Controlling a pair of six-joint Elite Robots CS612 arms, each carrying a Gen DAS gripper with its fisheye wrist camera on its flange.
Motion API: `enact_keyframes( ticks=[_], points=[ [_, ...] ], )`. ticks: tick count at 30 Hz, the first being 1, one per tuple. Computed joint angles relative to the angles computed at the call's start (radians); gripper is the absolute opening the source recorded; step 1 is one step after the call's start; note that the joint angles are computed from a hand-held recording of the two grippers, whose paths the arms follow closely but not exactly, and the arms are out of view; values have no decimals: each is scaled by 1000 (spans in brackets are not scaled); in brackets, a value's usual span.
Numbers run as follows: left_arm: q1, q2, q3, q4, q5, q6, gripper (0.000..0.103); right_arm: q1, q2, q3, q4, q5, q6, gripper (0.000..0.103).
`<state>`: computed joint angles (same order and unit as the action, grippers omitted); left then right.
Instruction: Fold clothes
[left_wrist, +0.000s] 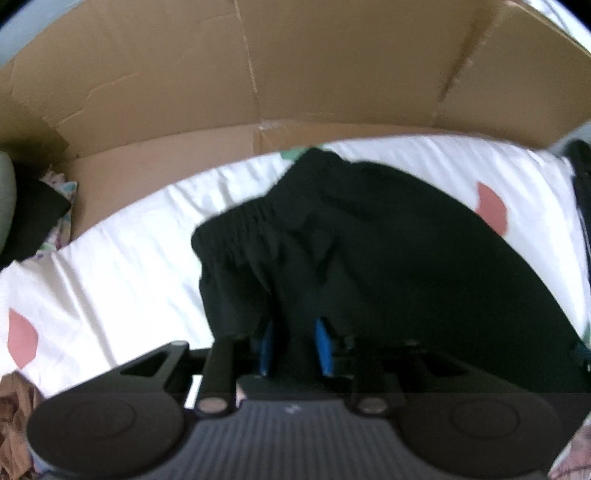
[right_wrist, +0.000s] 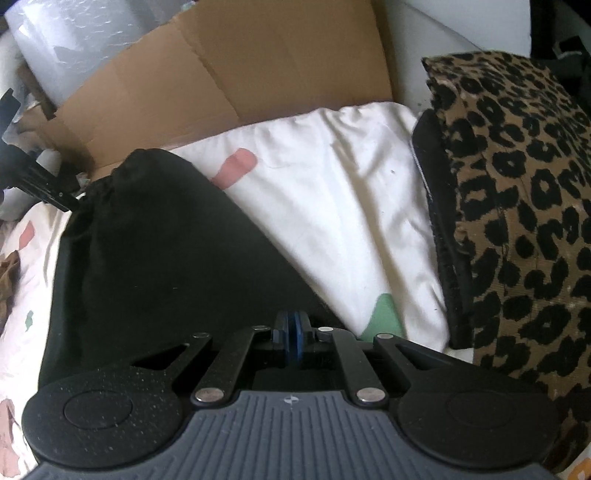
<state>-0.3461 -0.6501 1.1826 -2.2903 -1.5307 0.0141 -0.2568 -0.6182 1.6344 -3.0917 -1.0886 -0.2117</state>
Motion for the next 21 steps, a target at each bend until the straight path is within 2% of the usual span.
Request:
enact_keyframes(
  ticks=[6, 10, 13, 14, 18, 21],
  points=[
    [3, -59, 107, -46, -99, 39, 28, 2, -16, 27, -5, 41, -60, 4],
    [3, -76, 175, -106, -171, 47, 28, 5, -22, 37, 17, 52, -96, 4],
    [8, -80, 229, -170, -222, 90, 28, 6, -27, 43, 37, 45, -129, 5],
    [8, -81, 245, -193, -230, 106, 28, 6, -29, 45, 44, 42, -140, 7],
    [12, -82, 282, -228, -240, 79, 28, 5, -27, 59, 15, 14, -122, 35],
    [12, -93, 312, -243, -222, 93, 28, 6, -32, 70, 10, -2, -141, 36]
  ],
)
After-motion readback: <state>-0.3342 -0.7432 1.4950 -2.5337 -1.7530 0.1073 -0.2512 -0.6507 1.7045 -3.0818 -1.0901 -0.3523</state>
